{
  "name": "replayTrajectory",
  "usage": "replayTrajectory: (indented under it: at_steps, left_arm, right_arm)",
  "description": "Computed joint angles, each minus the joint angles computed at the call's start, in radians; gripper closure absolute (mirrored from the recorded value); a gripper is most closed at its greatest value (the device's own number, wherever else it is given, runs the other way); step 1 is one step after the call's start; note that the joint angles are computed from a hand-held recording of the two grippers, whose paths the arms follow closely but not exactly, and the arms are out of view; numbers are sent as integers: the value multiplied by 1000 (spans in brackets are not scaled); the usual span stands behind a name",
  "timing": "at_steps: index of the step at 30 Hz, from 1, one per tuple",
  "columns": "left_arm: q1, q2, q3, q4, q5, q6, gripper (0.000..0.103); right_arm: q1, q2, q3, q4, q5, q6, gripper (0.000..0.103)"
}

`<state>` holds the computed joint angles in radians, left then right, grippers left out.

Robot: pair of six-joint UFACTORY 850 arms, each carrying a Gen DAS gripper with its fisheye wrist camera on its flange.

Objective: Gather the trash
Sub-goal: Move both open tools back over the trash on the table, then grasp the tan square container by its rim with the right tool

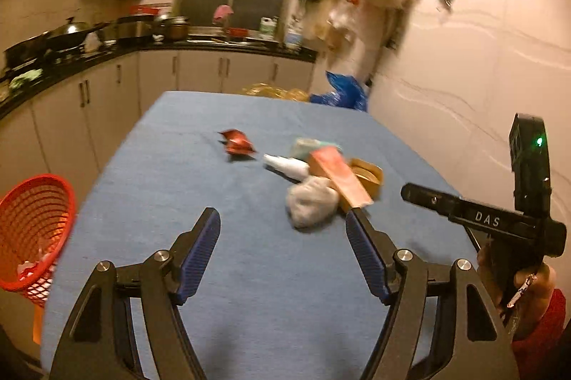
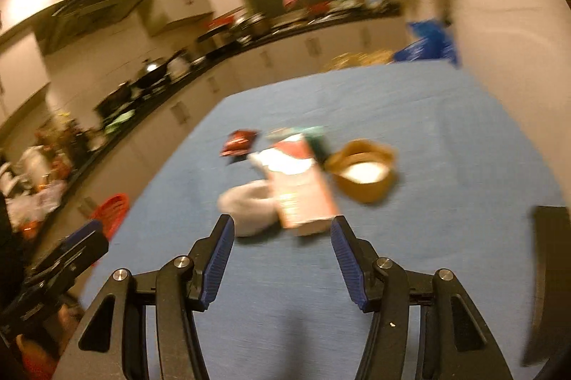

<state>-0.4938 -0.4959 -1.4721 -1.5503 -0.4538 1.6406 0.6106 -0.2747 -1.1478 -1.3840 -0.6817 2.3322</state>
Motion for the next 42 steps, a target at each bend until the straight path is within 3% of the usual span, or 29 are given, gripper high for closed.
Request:
replayTrajectory:
  at_steps: [4,9,12,14,17,24,30,36,37,42]
  left_arm:
    - [-27,7,18,28,18,-18,31]
    - [-46,11,26,87,37,-82,31]
    - [-57,18,35,120,68,-101,31]
    - [-67,19,36,150,102,-130,31]
    - [-74,11,23,219,131,-195,31]
    - [-67,-17,-16,319,115,-304,31]
    - [-62,-45,-67,417,99,-395,31]
    - [-64,-91,-143,542,66,-515,34]
    - [-68,-99,-157,560,69,-526,36]
    - [-86,-186,-294,745,12,-693,38]
  right_arm:
    - [23,26,24,41,-61,-23,43]
    - [8,60,67,46,-37,38,43]
    - [-1,53,60,78,-38,20,49]
    - [-19,66,74,48,16,53,49]
    - [-45,62,56,82,27,17,49]
    - [-171,3,-30,259,110,-156,50]
    - [-277,-74,-85,493,207,-343,81]
    - [-296,-120,-121,554,202,-443,83]
    - [-295,-122,-123,554,192,-450,88]
    - [-294,-99,-78,427,204,-349,92]
